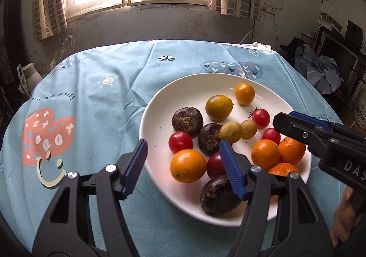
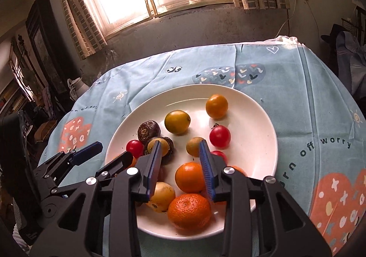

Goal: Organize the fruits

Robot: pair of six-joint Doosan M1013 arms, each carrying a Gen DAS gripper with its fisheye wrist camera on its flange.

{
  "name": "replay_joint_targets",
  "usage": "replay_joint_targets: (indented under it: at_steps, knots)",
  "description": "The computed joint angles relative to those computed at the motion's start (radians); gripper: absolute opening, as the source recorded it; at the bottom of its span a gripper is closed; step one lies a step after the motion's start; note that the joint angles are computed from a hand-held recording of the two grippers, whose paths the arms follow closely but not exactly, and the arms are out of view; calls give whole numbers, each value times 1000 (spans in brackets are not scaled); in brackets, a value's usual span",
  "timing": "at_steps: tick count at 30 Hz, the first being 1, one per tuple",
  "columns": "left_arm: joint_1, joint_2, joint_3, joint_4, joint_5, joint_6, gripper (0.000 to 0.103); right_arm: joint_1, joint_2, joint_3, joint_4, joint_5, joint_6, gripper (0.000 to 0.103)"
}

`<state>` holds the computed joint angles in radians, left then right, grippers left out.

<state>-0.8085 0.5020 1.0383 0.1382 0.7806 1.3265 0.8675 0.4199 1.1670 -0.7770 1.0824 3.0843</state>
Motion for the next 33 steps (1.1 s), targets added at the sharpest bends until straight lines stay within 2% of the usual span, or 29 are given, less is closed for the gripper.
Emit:
replay_joint_targets:
  at_steps: [1,2,4,6,12,13,14,17,19,24,30,33]
  knots:
    - [-1,-6,7,1,-6,1,69,10,-4,2,-34,10,29,63]
    - [-3,-15,17,11,-15,-7,71,23,-9,6,-81,21,63,64]
    - [-11,-40,50,60,-45,-48,84,41,-15,0,-124,40,73,64]
    - [-21,-72,95,122,-76,-91,91,64,-23,0,-156,52,90,65]
    - [-57,-182,264,299,-131,-240,99,149,-25,8,-239,148,138,88]
    - [-64,-200,293,325,-138,-263,100,168,-25,20,-275,173,177,99]
    - [-73,-217,320,349,-143,-279,100,188,-24,35,-311,201,221,102]
    - [-98,-258,387,423,-142,-314,101,239,-24,87,-367,251,306,102]
    - [-108,-275,413,467,-134,-354,101,255,-21,93,-348,283,310,102]
    - [-93,-294,435,525,-150,-482,101,251,-20,84,-299,308,300,102]
    - [-85,-282,412,500,-121,-467,101,235,5,50,-229,323,206,102]
    - [-91,-287,420,524,-135,-485,101,231,10,43,-207,324,188,102]
